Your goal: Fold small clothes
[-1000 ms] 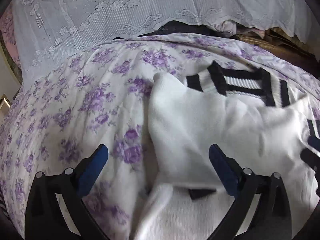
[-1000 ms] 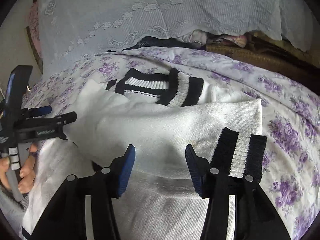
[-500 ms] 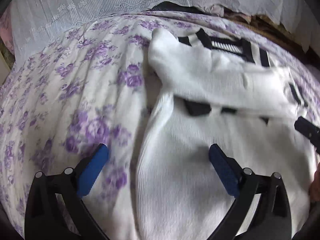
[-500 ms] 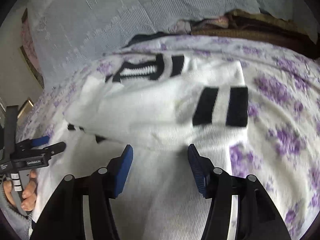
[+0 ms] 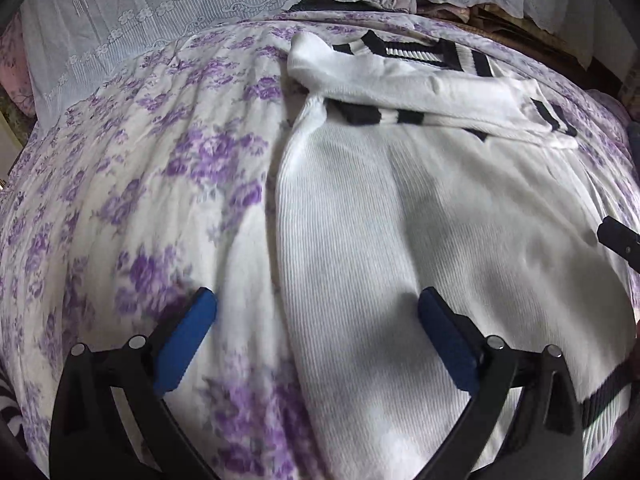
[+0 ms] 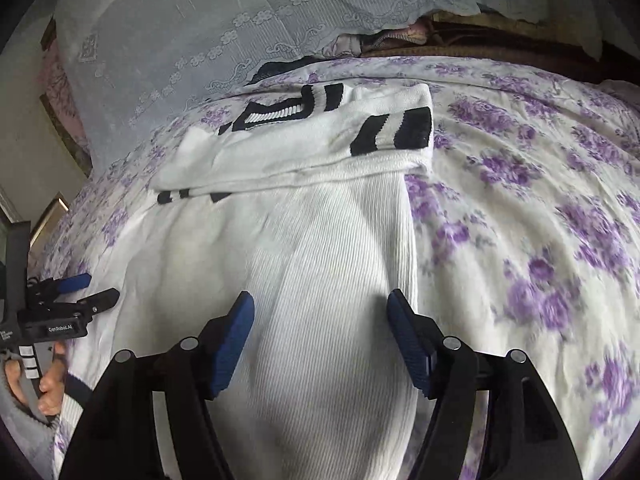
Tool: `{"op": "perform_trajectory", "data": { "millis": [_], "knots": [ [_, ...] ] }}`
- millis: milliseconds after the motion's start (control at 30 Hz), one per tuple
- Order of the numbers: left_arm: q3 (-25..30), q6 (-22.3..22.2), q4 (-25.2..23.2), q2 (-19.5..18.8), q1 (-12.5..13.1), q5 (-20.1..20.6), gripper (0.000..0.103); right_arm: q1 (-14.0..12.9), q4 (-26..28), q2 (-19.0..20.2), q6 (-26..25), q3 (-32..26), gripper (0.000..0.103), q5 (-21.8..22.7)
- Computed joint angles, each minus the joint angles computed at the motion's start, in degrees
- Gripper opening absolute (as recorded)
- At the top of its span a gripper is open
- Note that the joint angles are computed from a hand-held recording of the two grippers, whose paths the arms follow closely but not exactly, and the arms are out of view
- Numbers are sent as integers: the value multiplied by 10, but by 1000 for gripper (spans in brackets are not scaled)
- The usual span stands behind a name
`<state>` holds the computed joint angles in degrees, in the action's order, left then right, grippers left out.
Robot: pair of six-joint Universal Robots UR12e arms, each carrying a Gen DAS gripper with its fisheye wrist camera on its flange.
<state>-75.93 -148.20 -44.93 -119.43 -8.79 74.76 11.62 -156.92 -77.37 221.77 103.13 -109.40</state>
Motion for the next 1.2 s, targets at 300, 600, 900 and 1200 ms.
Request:
{"op": "perform_trajectory", "data": {
  "millis": [300, 600, 900, 1200],
  "knots": [
    [-47, 29, -23, 36, 21, -36, 99, 13, -36, -36, 77, 54, 71, -7],
    [-26, 115, -213, 42, 47, -160, 99, 20, -124, -58, 114, 106, 70, 35],
    [21, 138, -354, 21, 67, -249, 98, 2, -250, -63, 178, 150, 43, 136],
    [12, 125, -319, 23, 56, -230, 98, -8, -272, -60, 196, 154, 39, 165]
  ]
}}
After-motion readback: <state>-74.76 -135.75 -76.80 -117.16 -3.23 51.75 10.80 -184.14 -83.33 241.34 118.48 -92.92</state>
